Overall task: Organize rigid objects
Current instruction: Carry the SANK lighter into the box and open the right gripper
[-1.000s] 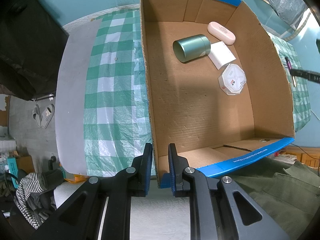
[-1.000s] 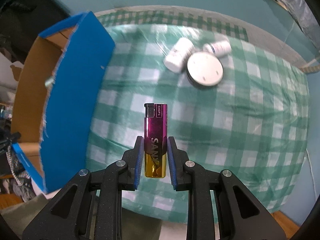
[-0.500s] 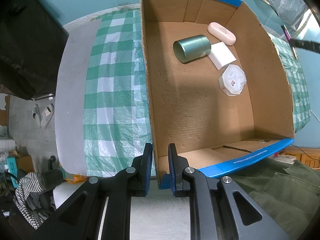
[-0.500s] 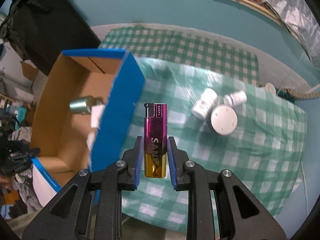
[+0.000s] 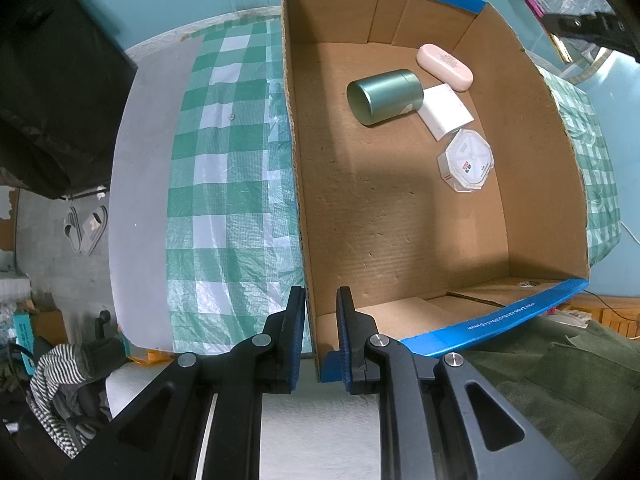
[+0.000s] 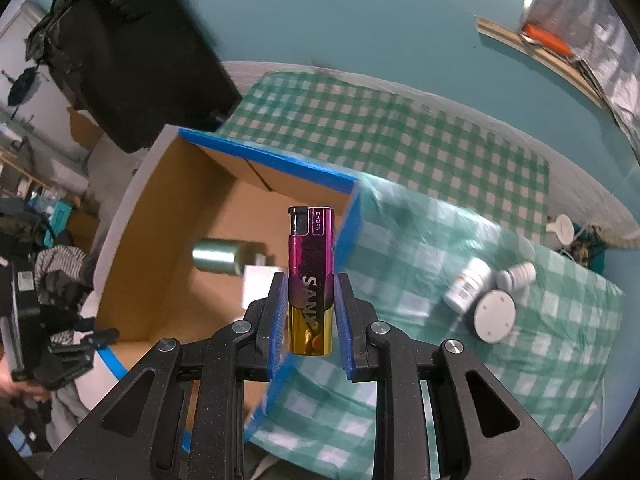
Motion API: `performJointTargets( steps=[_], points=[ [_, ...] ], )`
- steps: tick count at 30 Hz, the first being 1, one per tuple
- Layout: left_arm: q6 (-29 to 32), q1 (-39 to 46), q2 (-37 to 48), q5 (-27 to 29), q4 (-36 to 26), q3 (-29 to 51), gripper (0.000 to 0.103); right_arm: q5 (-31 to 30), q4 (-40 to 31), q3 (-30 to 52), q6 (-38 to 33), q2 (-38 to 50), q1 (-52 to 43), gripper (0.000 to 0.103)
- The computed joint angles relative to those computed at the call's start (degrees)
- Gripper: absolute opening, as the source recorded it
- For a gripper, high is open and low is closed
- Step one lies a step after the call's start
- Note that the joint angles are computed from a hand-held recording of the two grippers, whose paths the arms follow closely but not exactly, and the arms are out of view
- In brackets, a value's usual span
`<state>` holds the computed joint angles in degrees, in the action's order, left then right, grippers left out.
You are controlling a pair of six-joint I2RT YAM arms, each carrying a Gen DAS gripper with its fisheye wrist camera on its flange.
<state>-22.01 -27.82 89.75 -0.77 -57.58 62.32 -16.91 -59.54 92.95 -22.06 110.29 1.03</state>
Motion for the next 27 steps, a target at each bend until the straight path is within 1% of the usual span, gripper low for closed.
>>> performJointTargets(
  steps=[14,27],
  points=[
    [-0.2,0.0,0.5,0.3,0.9,-0.4,0.015,0.8,1.4,2.6,3.2,6.1,5.6,0.022],
    [0.0,0.7,0.5,0.6,0.9,-0.4,0.015,1.1,1.6,2.4,3.2,7.3,5.7,0.022]
  ],
)
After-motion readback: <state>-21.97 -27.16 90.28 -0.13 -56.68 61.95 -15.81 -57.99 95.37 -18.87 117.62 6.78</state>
